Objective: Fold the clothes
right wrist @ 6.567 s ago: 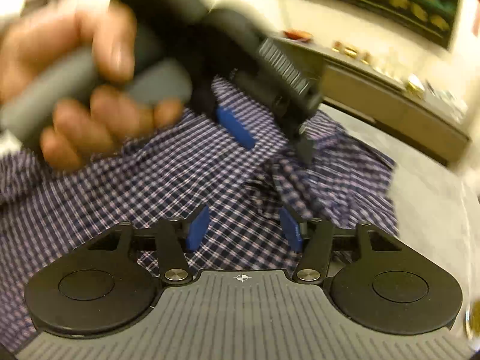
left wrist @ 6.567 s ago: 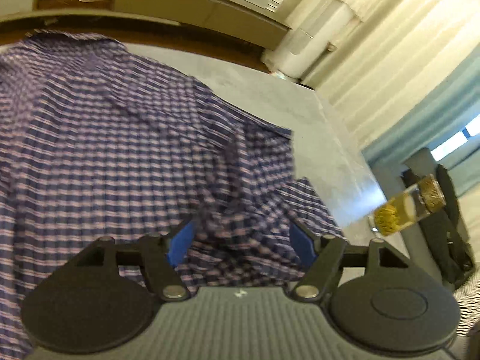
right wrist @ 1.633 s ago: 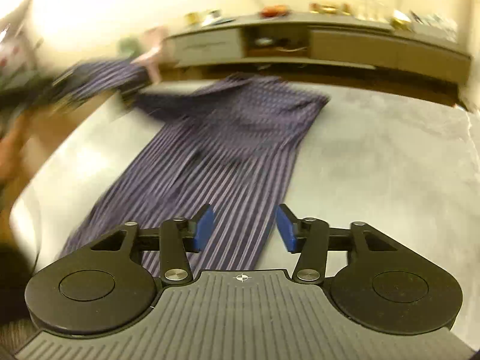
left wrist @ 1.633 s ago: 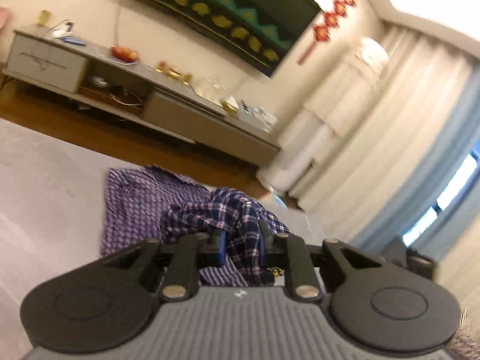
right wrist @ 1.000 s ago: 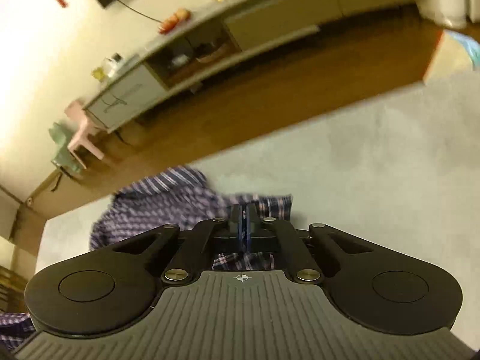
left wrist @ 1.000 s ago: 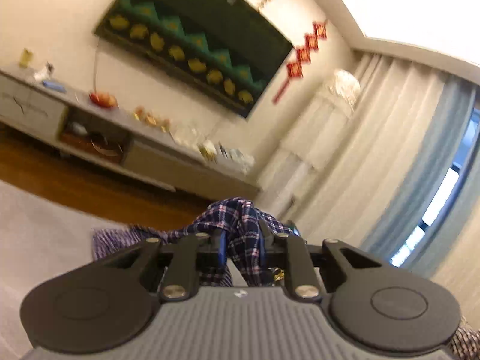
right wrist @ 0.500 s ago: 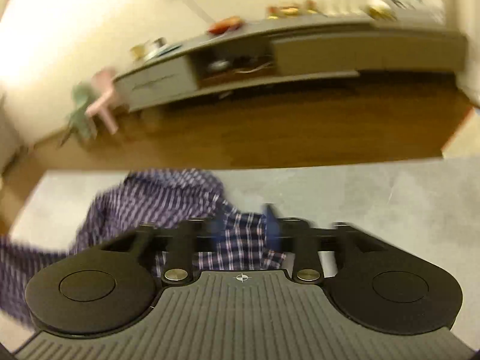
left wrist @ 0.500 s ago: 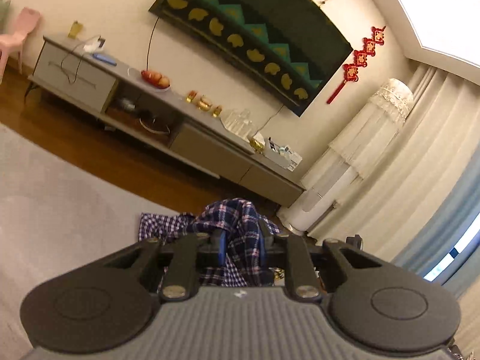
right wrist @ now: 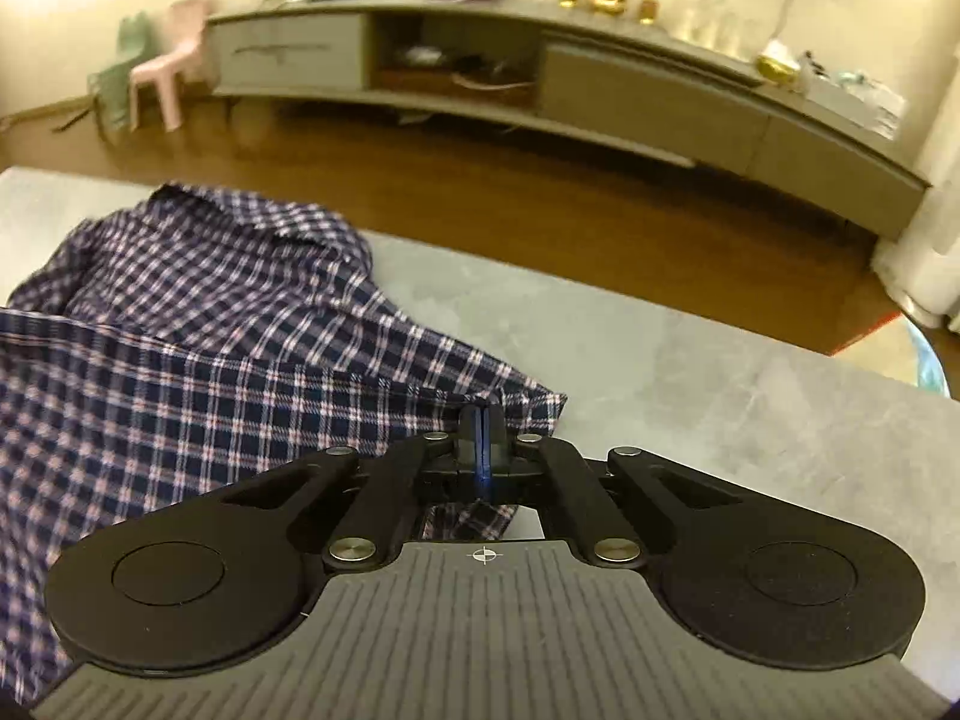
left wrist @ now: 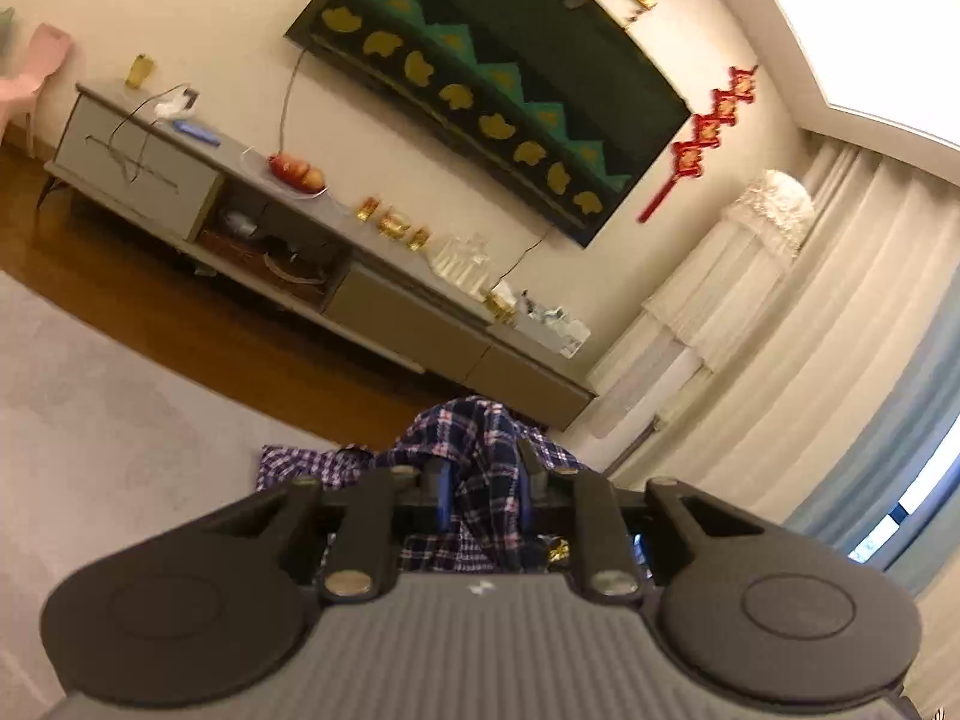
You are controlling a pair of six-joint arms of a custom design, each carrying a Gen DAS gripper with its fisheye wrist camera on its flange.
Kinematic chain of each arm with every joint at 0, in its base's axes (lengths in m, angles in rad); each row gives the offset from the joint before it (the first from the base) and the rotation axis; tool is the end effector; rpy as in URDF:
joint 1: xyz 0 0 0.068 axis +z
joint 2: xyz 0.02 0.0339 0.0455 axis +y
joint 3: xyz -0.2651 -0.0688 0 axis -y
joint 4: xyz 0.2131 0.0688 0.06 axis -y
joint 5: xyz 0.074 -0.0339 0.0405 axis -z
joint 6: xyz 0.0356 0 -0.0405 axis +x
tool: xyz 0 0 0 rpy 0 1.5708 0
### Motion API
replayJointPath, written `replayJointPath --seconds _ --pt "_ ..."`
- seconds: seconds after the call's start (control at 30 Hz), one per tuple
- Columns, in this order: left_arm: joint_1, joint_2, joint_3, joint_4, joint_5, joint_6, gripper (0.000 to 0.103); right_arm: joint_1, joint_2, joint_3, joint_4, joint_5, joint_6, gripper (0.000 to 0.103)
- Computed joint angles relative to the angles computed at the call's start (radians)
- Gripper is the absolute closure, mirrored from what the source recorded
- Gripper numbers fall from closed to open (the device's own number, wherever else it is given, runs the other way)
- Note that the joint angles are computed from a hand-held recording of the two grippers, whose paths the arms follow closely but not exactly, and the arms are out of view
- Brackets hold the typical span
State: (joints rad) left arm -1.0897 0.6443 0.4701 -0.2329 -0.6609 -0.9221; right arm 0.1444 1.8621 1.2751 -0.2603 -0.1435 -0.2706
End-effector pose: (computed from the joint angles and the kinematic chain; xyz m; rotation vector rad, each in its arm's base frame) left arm 0.0759 -0.0981 0.2545 -0.2689 1.9344 -0.7087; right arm 0.3744 0.0596 0.2175 -0.5604 2.3437 0.1153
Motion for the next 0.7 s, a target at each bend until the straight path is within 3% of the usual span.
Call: replayJointPath --seconds 0.03,0.1,0.17,0.23,0.33,0.37,0.47,0.5,0.53,0.57,0.63,0.7 --pt "0.026 0.007 -0.002 -0.002 0.036 -0.004 0.084 -0.002 -0.014 -0.005 -0.007 -0.004 0.007 0.103" --pt "0.089 0.017 -0.021 0.019 0.127 -0.007 0.084 -0.019 -0.100 -0.066 0.009 -0.025 0.035 0.091" --pt "0.132 0.036 -0.039 0.034 0.188 -0.010 0.084 -0.072 -0.243 -0.151 -0.026 -0.154 0.046 0.089" --pt "0.155 0.061 -0.050 0.063 0.224 -0.011 0.083 -0.127 -0.373 -0.212 -0.165 -0.305 -0.004 0.089" --pt "0.147 0.095 -0.055 0.144 0.250 -0.020 0.084 -0.195 -0.474 -0.274 -0.482 -0.488 -0.194 0.085" --pt "0.110 0.111 -0.042 0.167 0.234 -0.010 0.084 -0.215 -0.478 -0.294 -0.566 -0.520 -0.242 0.079" --pt "-0.081 0.165 -0.012 0.309 0.174 0.094 0.082 -0.306 -0.504 -0.357 -0.655 -0.595 -0.270 0.074" --pt "-0.144 0.193 -0.020 0.381 0.184 0.130 0.081 -0.374 -0.496 -0.359 -0.696 -0.676 -0.275 0.071" --pt "-0.213 0.232 -0.033 0.436 0.196 0.142 0.081 -0.456 -0.473 -0.355 -0.759 -0.777 -0.291 0.061" --pt "-0.265 0.277 -0.036 0.432 0.184 0.123 0.080 -0.530 -0.442 -0.358 -0.835 -0.875 -0.327 0.051" --pt "-0.350 0.391 -0.053 0.408 0.138 0.019 0.080 -0.646 -0.344 -0.372 -1.044 -1.030 -0.481 0.046" --pt "-0.380 0.487 -0.103 0.441 0.132 -0.134 0.076 -0.711 -0.254 -0.401 -1.239 -1.079 -0.651 0.046"
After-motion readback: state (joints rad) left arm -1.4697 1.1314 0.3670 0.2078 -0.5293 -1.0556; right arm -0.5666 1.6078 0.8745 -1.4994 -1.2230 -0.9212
